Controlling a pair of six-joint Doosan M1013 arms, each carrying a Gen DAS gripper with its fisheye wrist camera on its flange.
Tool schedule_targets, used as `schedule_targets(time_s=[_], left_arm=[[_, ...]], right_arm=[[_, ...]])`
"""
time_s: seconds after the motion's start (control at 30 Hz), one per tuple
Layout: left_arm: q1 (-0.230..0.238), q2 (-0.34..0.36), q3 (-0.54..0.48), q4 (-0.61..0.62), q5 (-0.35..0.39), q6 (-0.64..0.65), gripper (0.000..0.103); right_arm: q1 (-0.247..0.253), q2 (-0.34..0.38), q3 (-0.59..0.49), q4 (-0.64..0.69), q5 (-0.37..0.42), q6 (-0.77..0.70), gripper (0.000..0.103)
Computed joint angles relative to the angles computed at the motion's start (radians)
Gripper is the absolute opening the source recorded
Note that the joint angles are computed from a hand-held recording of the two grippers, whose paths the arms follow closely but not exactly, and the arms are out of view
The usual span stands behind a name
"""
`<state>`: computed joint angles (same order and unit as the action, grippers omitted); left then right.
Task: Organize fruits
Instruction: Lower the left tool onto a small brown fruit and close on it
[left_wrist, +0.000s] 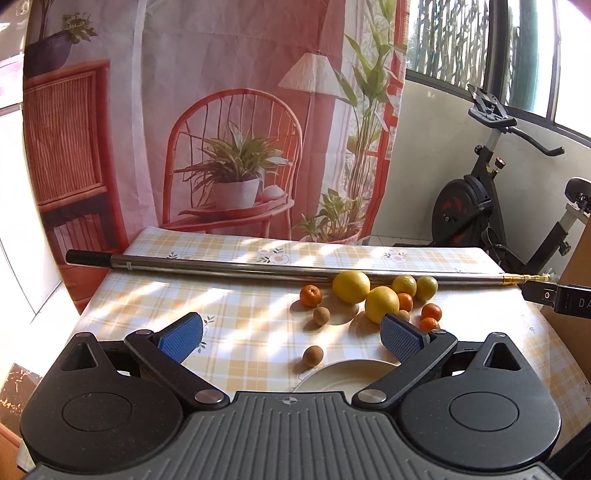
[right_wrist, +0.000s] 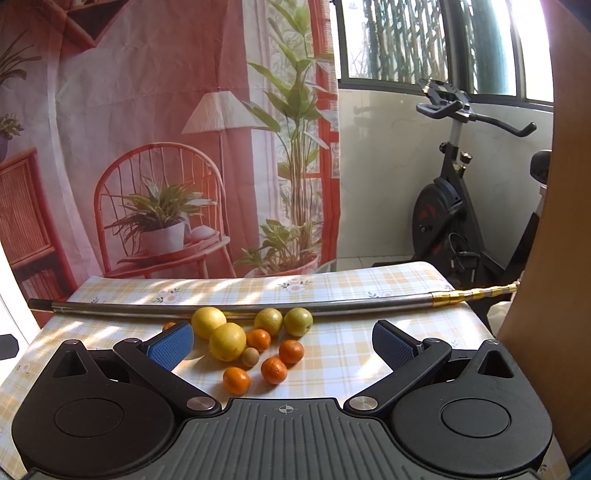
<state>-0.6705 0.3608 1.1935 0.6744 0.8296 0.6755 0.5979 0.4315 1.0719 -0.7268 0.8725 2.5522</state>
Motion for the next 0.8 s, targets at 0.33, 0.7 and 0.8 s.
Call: schedule_targets(time_s=[0.33, 0.7, 0.8], left_arm=[[0.053, 0.092, -0.071, -0.219, 0.040, 0.214, 0.093], [0.094, 0.194, -0.177, -0.379, 0.115, 0.338, 0.079], [0.100, 0.215, -0.202, -0.416, 0.127, 0.375, 0.074]], right_arm=[[-0.045, 0.058, -0.010, 0.140, 0.006, -0.059, 0.103], [-0.063, 0.107, -0.045, 0.216, 0.013, -0.128, 0.102], [-0.069, 0.112, -0.049, 0.236, 0.012, -0.138, 0.102]])
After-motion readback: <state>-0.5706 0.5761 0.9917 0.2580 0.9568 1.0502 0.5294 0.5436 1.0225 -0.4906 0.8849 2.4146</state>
